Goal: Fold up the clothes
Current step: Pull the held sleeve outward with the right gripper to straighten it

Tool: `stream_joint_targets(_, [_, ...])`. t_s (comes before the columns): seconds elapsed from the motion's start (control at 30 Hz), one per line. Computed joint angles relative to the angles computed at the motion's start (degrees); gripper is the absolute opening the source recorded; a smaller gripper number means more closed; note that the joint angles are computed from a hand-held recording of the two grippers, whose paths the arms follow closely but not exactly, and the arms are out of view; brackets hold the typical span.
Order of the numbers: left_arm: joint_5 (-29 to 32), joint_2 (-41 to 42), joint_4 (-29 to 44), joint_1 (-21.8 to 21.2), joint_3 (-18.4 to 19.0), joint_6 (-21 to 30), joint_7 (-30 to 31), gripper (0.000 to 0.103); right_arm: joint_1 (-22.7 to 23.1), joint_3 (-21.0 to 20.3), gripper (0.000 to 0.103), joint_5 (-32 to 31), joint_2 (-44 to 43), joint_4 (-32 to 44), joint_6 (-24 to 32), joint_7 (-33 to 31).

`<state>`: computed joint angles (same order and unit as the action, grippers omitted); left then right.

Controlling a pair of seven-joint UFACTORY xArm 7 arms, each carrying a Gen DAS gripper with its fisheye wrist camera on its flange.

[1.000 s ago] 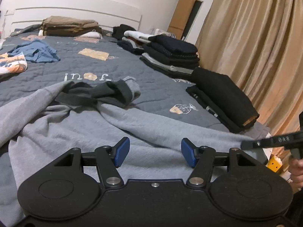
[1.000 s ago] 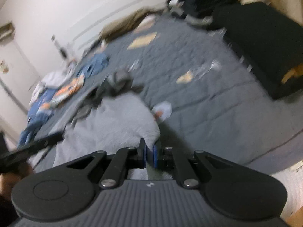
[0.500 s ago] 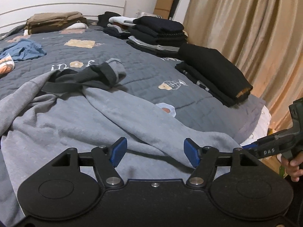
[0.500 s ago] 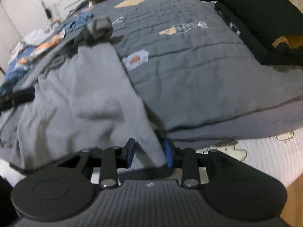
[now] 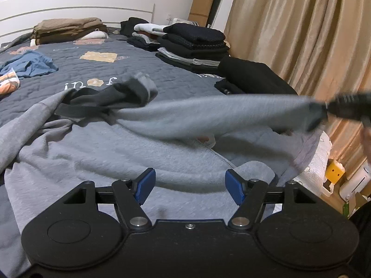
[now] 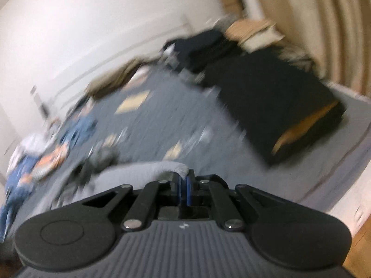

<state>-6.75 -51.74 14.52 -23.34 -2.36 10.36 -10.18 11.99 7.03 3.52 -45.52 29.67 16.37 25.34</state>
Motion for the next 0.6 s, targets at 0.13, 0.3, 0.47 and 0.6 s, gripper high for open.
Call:
stream_joint_targets(0.13, [0.39,-0.95,-0.45,0.54,0.02,0.87,0.3,0.065,-14.85,7.48,0.004,-6.24,7.25,5.92,-5.32,6.71])
stream_joint_targets(0.3, [0.87,-2.18,-0.88,2.39,0.2,2.65,0.54,0.065,-32.63,19.72,0.004,-15.49,14.59,11.25,-9.46,18.57])
stream_joint_targets(0.47, [1.13,-3.19,-1.23,4.2,0.73,4.12,1.19,0.065,-21.48,12.7,0.009,-15.46,20.18,13.71,-2.68,12.76])
stream_joint_targets(0.6, [1.32,-5.66,-1.92,5.76,0.54,5.01,1.29,0.065,-10.72,6.88,0.012,-11.79,17.38,10.84,-0.85,10.0])
